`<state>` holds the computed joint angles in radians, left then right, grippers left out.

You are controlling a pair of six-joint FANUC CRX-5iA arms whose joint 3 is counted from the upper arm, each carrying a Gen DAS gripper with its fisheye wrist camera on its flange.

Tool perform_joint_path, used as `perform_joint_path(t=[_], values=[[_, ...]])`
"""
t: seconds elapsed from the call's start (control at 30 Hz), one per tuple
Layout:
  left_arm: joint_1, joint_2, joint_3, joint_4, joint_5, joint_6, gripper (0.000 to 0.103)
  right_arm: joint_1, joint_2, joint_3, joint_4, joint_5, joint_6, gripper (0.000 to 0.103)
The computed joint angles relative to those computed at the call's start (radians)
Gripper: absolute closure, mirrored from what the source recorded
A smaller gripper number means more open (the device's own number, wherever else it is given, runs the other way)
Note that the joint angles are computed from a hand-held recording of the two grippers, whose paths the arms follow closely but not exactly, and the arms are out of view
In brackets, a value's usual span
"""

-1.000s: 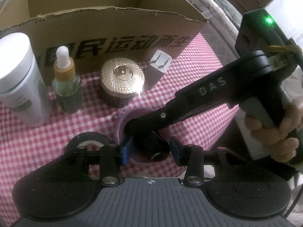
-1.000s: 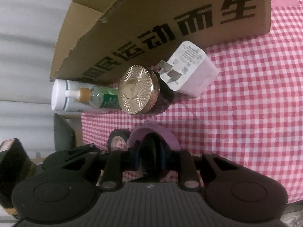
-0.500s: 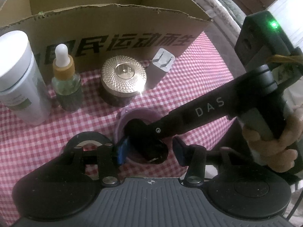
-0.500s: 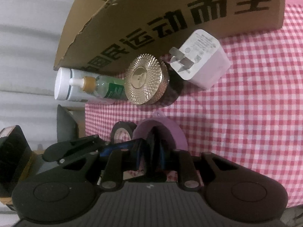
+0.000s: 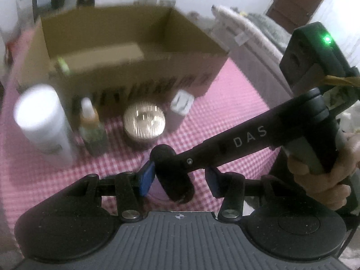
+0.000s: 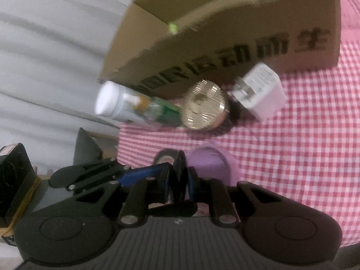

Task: Organize rigid objects
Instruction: 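Carry the black oval item into the box and open the right gripper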

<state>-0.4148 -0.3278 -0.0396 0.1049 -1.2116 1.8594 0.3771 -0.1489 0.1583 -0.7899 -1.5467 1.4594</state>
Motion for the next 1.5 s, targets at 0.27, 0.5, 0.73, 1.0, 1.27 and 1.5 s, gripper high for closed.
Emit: perform_joint_path(t=[0.27, 0.5, 0.73, 1.0, 1.27, 1.5], values=[[-0.068, 0.011, 0.176, -0.190, -0.042, 0.036, 0.055, -0.020, -0.011, 0.103, -0.066, 0.049, 0.067, 0.086], [-0.011, 0.064, 0.279, -0.236, -0.056, -0.019, 0.054, -0.035, 0.110, 0.271, -0.135, 0.064, 0.111, 0.086], [0.107, 0.138, 0.324, -0.192, -0.092, -0.072, 0.054, -0.022, 0.323, 0.472, -0.180, 0.014, 0.060, 0.086], [0.177, 0.202, 0.332, -0.181, -0.160, -0.101, 0.054, 0.032, 0.513, 0.651, -0.141, -0.075, -0.035, 0.086], [0.200, 0.224, 0.339, -0.198, -0.202, -0.111, 0.048, 0.091, 0.653, 0.776, -0.082, -0.162, -0.121, 0.084], [0.218, 0.197, 0.311, -0.185, -0.185, -0.090, 0.041, 0.129, 0.696, 0.806, -0.021, -0.176, -0.173, 0.077]])
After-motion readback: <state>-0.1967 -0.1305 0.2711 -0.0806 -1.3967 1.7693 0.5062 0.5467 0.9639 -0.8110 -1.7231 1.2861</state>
